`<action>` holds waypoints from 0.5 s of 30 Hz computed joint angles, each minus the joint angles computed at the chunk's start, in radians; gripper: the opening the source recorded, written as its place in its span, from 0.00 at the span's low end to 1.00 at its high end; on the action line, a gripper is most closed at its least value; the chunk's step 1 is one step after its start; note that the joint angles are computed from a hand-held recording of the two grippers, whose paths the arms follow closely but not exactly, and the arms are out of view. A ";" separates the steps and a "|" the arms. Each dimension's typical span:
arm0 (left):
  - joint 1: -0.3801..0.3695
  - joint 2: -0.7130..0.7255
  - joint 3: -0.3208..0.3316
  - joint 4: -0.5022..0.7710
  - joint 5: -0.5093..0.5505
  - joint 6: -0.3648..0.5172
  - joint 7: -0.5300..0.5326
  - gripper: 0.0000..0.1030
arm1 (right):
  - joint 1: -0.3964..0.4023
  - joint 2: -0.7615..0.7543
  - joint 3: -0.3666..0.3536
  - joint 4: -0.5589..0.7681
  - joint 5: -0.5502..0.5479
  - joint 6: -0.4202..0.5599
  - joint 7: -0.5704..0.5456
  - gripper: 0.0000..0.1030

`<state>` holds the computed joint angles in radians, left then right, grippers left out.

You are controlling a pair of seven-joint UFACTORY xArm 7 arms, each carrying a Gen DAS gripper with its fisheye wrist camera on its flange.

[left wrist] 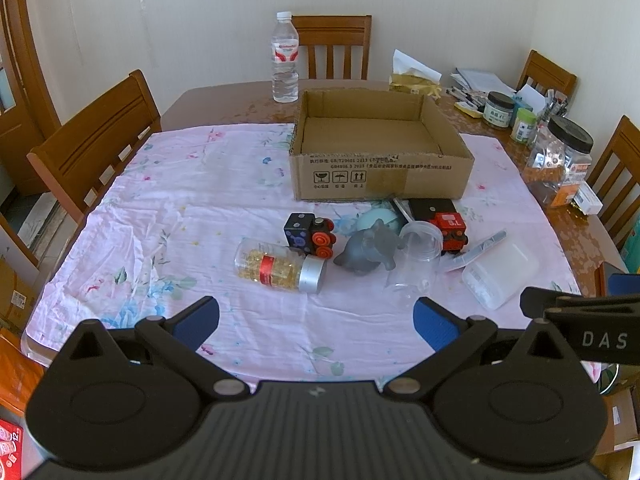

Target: Organize rigid objects

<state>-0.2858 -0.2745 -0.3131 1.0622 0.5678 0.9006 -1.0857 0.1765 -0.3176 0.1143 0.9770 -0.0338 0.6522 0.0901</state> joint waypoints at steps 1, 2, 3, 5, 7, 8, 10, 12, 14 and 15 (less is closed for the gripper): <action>0.000 0.000 0.001 0.000 -0.001 0.000 0.001 1.00 | 0.001 -0.001 -0.001 0.000 0.001 0.000 -0.001 1.00; 0.000 0.000 0.001 0.000 -0.001 0.000 0.001 1.00 | 0.002 -0.002 -0.002 -0.001 0.004 0.001 -0.003 1.00; 0.000 0.000 0.001 0.000 -0.001 0.000 0.001 1.00 | 0.002 -0.003 -0.001 -0.001 0.004 0.001 -0.002 1.00; 0.000 -0.003 0.002 0.001 -0.002 0.002 0.004 1.00 | 0.002 -0.003 -0.002 0.000 0.004 0.001 -0.004 1.00; 0.002 -0.005 0.004 0.002 -0.004 0.004 0.007 1.00 | 0.002 -0.002 -0.002 0.002 0.005 0.001 -0.005 1.00; 0.002 -0.005 0.003 0.002 -0.004 0.004 0.007 1.00 | 0.002 -0.002 -0.002 0.002 0.005 0.002 -0.004 1.00; 0.004 -0.007 0.003 0.003 -0.003 0.003 0.010 1.00 | 0.002 -0.002 -0.002 0.002 0.005 0.001 -0.005 1.00; 0.005 -0.007 0.002 0.003 -0.002 0.003 0.008 1.00 | 0.002 -0.002 -0.001 0.002 0.004 0.001 -0.004 1.00; 0.006 -0.007 0.001 0.003 -0.003 0.004 0.009 1.00 | 0.002 -0.001 -0.001 0.004 0.003 0.003 -0.003 1.00; 0.006 -0.008 0.001 0.003 -0.002 0.005 0.010 1.00 | 0.002 -0.001 -0.001 0.004 0.004 0.002 -0.004 1.00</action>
